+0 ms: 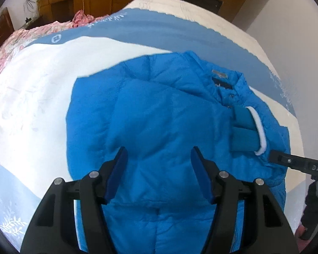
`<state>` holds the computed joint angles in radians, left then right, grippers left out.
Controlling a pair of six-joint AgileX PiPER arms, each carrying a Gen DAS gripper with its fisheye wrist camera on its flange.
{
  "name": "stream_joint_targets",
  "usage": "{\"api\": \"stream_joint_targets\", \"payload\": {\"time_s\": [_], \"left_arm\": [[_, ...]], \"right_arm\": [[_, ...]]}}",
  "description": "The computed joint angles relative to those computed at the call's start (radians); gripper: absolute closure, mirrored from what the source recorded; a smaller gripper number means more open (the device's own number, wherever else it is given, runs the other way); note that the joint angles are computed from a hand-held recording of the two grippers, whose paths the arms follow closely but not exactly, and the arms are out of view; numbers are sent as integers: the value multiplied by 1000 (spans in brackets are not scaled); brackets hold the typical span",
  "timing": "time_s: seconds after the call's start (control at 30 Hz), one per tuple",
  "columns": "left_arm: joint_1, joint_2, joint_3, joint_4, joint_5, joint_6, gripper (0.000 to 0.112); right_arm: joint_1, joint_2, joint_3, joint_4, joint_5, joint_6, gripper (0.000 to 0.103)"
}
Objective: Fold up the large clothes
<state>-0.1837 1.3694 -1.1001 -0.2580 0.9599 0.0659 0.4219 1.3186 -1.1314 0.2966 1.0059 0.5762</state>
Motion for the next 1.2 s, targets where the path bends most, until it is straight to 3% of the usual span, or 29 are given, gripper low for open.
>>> {"api": "stream_joint_targets", "payload": {"time_s": [0.17,0.27,0.4,0.47,0.57,0.7,0.87,0.93,1.03,1.2], "left_arm": [[-49,42,33,60,-52,-49,52],[-77,54,41,110,-69,-75,52],[-23,17,10,56,0,-37,52],[-20,0,-7,75,11,-51,52],[-81,2,-41,222,23,-153,52],[-61,44,-55,194,32,-138,52],[-46,83,-38,172,5,-118,51],[-49,82,-33,174,0,-119,51],[-58,84,-31,186,-3,-132,51],[-50,76,-20,179,-8,-114,50]], "right_arm": [[-47,-4,112,54,-41,-38,77],[-48,-23,140,58,-54,-39,68],[91,-57,16,-224,60,160,58],[140,-34,-62,-285,106,175,52],[191,29,-161,-297,117,148,48],[234,161,-260,-308,139,109,40],[249,276,-304,-364,173,132,39],[255,295,-306,-406,193,150,58],[208,248,-245,-367,148,138,73],[85,69,-112,-241,73,82,85]]}}
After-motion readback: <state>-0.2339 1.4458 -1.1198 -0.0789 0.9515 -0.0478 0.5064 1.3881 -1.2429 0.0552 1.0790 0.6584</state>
